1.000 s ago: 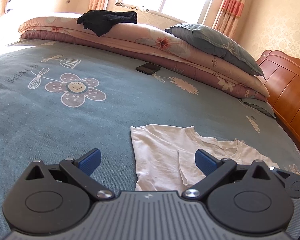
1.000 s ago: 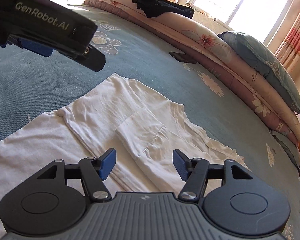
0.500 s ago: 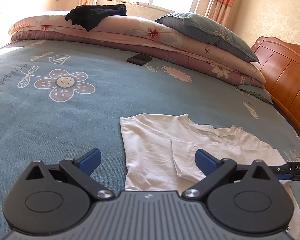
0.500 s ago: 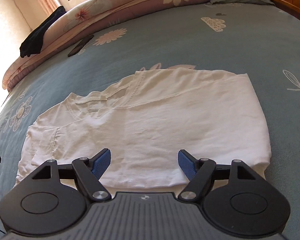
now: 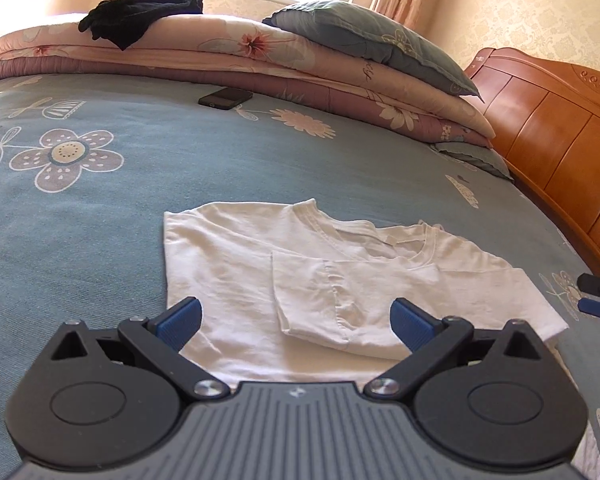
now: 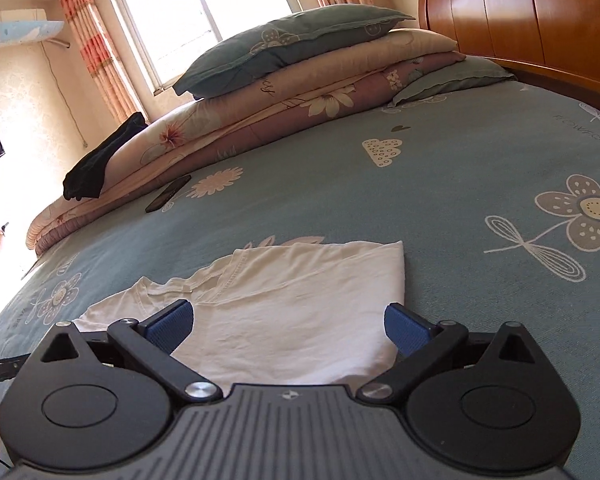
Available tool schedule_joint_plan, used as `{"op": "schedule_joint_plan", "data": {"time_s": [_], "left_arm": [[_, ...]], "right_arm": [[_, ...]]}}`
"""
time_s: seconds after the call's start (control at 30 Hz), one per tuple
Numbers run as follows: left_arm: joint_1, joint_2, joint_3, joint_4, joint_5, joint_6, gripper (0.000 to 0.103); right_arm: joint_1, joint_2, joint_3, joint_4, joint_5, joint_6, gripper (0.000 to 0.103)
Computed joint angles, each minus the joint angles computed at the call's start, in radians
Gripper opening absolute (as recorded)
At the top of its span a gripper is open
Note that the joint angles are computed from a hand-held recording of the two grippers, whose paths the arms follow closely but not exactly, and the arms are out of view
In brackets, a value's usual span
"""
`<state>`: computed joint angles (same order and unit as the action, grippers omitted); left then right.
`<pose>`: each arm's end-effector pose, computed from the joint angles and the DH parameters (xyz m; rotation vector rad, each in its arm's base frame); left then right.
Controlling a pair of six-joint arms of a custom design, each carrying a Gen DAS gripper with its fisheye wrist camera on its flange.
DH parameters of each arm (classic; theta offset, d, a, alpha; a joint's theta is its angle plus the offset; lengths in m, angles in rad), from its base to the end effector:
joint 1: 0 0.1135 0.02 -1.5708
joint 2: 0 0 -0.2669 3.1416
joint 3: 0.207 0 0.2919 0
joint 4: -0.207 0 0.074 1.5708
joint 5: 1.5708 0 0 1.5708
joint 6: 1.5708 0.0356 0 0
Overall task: Fold clothes
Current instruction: 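Withdraw the open right gripper from the folded shirt stack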
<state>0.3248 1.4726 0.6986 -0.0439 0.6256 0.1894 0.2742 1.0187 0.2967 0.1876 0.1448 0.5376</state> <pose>0.3008 0.0793 0.1473 0.1334 2.2412 -0.4727 0.2209 0.0568 0.1413 0.3645 2.0853 0.3352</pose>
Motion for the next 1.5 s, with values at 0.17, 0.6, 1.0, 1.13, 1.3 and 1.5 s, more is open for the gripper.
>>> {"op": "schedule_joint_plan", "data": {"time_s": [0.17, 0.6, 1.0, 1.13, 1.3, 1.5], "left_arm": [[-0.227, 0.132, 0.196, -0.083, 0.085, -0.084, 0.102], [-0.229, 0.306, 0.240, -0.095, -0.033, -0.208, 0.101], [-0.386, 0.395, 0.334, 0.057, 0.046, -0.463, 0.102], [-0.447, 0.513, 0.430, 0.049, -0.072, -0.485, 0.102], [-0.428, 0.461, 0.412, 0.079, -0.067, -0.518, 0.102], [-0.389, 0.301, 0.265, 0.040, -0.046, -0.449, 0.102]], "right_arm": [[-0.137, 0.032, 0.014, -0.048, -0.127, 0.001, 0.103], [-0.268, -0.343, -0.048, -0.243, -0.236, -0.024, 0.103], [-0.303, -0.424, -0.071, -0.312, -0.284, -0.050, 0.103], [-0.352, -0.420, -0.077, -0.316, -0.339, -0.061, 0.103], [-0.361, -0.438, -0.077, -0.340, -0.323, -0.090, 0.103], [-0.253, -0.362, -0.045, -0.371, -0.115, -0.219, 0.103]]}}
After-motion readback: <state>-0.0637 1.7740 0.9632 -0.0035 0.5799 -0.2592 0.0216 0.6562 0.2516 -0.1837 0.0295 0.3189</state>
